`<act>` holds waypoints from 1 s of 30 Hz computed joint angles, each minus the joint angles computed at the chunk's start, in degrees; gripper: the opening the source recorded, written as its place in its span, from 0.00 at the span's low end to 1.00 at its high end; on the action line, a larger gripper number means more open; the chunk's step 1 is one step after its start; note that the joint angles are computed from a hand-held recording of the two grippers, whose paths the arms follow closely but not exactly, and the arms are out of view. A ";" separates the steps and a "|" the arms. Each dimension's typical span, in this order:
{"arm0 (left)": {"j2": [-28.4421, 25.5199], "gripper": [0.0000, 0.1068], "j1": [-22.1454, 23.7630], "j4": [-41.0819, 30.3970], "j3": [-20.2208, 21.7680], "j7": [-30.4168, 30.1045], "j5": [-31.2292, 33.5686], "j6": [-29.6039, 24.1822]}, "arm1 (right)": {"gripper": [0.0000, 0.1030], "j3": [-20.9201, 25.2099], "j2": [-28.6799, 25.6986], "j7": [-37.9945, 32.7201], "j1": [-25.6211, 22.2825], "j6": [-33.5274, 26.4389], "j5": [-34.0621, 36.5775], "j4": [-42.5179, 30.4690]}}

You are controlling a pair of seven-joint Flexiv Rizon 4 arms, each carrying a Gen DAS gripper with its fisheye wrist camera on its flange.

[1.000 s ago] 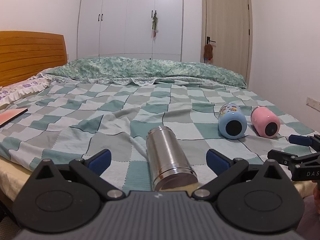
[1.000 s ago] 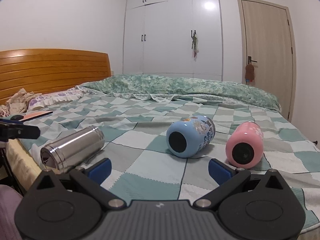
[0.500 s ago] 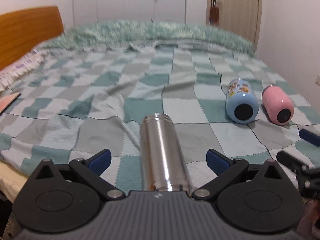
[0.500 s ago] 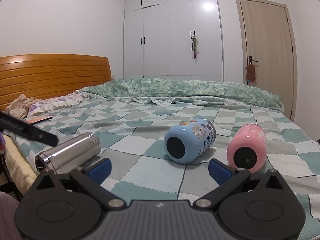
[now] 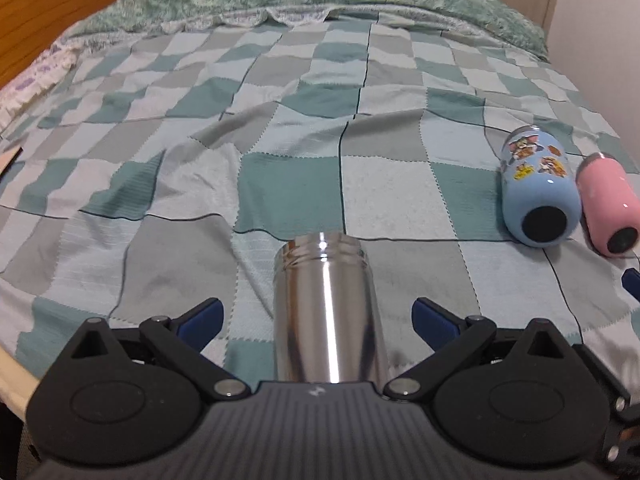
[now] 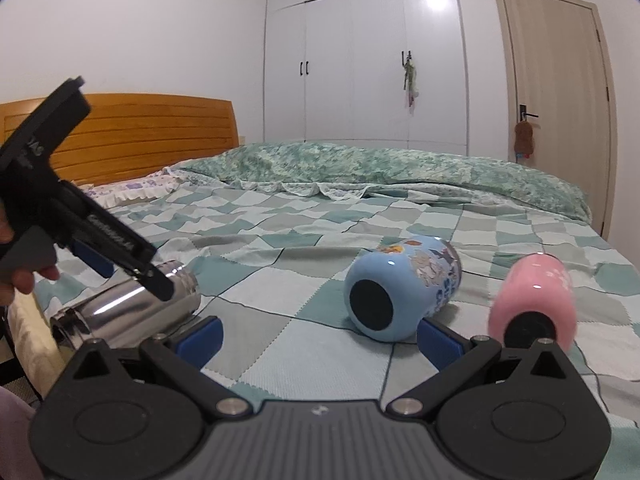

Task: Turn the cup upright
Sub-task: 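Move the left gripper to the silver tumbler and close around it, then rotate the tumbler upright with the left gripper and set it down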

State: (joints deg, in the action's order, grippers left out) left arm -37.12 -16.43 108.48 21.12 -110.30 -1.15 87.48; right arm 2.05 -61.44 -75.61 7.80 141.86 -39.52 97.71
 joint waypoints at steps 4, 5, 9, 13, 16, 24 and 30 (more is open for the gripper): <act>-0.77 0.68 4.28 -2.74 -4.80 2.91 -1.29 -5.82 | 1.00 0.20 -0.81 0.97 0.12 -1.55 -1.31 -2.17; -0.76 0.60 6.00 -2.87 -6.73 3.76 -1.82 -6.85 | 1.00 0.31 -1.06 1.52 0.01 -2.07 -1.82 -2.78; -0.33 0.60 8.03 -1.18 -9.04 4.71 -1.76 -3.99 | 1.00 0.59 -1.48 3.20 -0.43 -2.81 -3.14 -3.44; 0.52 0.60 7.48 1.08 -8.68 5.36 -1.35 0.04 | 1.00 0.52 -1.48 2.99 -0.15 -1.93 -1.62 -2.99; 1.40 0.60 7.34 3.18 -8.91 6.28 -1.88 3.84 | 1.00 0.54 -1.49 3.11 0.09 -1.33 -0.03 -2.74; 4.67 0.59 8.82 11.09 -11.68 9.35 -5.37 15.54 | 1.00 -0.20 -1.27 0.80 2.23 0.88 6.61 -1.53; 8.18 0.59 12.76 17.76 -16.43 11.99 -5.78 24.78 | 1.00 -0.38 -1.23 -0.51 3.05 2.00 8.80 -1.04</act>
